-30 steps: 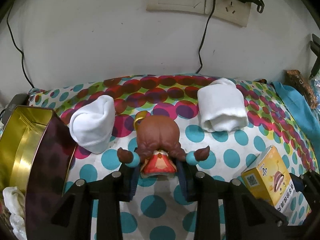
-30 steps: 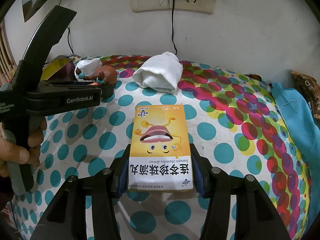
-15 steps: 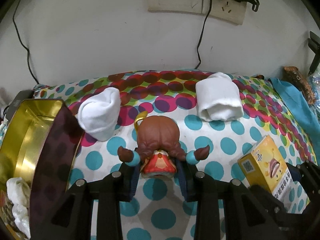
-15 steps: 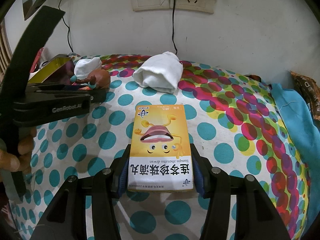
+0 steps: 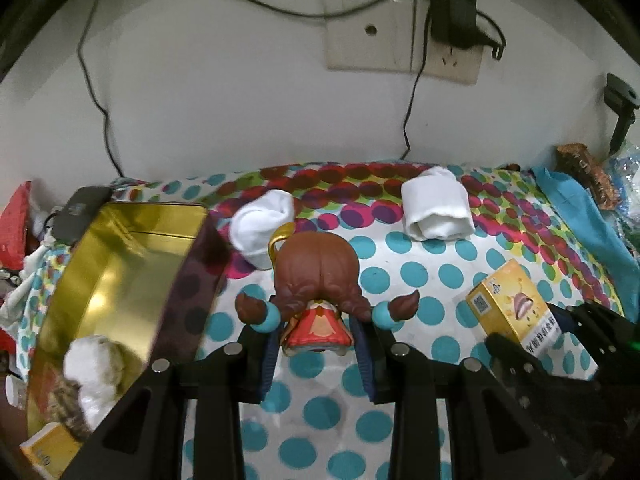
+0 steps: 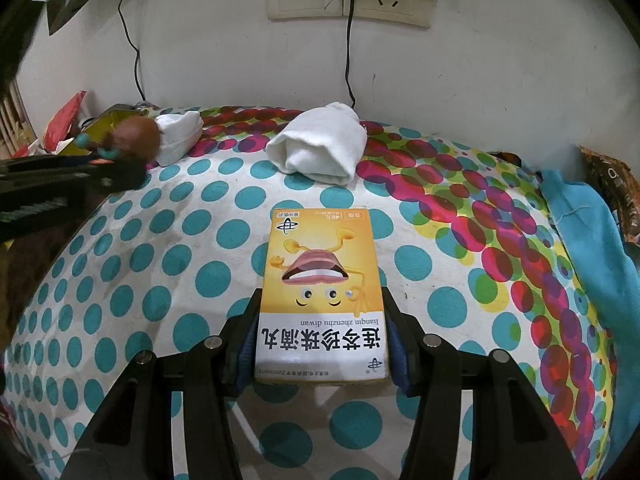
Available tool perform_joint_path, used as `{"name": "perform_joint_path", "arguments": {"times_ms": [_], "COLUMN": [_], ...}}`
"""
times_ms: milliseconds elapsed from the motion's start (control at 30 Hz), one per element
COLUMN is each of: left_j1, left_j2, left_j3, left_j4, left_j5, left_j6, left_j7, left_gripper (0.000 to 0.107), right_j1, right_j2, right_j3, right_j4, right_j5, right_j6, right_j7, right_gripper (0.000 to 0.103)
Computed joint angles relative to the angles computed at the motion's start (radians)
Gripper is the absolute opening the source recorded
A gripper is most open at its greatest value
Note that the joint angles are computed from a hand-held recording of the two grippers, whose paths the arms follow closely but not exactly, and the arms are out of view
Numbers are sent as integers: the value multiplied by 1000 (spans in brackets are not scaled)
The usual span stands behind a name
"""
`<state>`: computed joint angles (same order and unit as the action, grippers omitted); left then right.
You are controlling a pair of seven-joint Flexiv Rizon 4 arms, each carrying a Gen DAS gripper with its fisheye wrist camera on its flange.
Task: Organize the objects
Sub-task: 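Carry the brown toy figure into the gold tray and open left tool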
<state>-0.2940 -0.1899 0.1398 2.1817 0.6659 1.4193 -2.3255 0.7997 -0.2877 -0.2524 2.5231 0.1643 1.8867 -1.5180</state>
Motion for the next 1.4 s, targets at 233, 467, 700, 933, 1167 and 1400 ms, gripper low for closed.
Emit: {"name": "perform_joint_path", "arguments": {"times_ms": [233, 467, 700, 933, 1167, 1400], "left_j1": [67, 180, 271, 374, 466, 490], "left_j2": [157, 354, 420, 376, 332, 290], "left_j3": [-19, -6, 34, -28, -105, -114], "left_j4": [98, 224, 318, 370, 378, 351], "left_j5": [-1, -67, -162, -192, -172, -73], "left_j6": [-25, -38, -43, 2, 23, 36], "left_j7": [24, 152, 294, 343, 332, 250], "left_gripper": [34, 34, 34, 34, 34, 34], "right_j1": [15, 38, 45, 51, 53, 63], "right_j2": [0, -1, -5, -5, -5, -5], "right_j3": [-12, -29, -35, -39, -41, -50], "right_j4": [2, 4, 4, 4, 4, 5], "right_j5": [6, 15, 19, 23, 24, 26], "right_j6": [1, 1, 4, 4, 4, 2], "right_j7": [-2, -3, -5, -6, -7, -7], "right_gripper": [52, 52, 52, 52, 52, 52]}}
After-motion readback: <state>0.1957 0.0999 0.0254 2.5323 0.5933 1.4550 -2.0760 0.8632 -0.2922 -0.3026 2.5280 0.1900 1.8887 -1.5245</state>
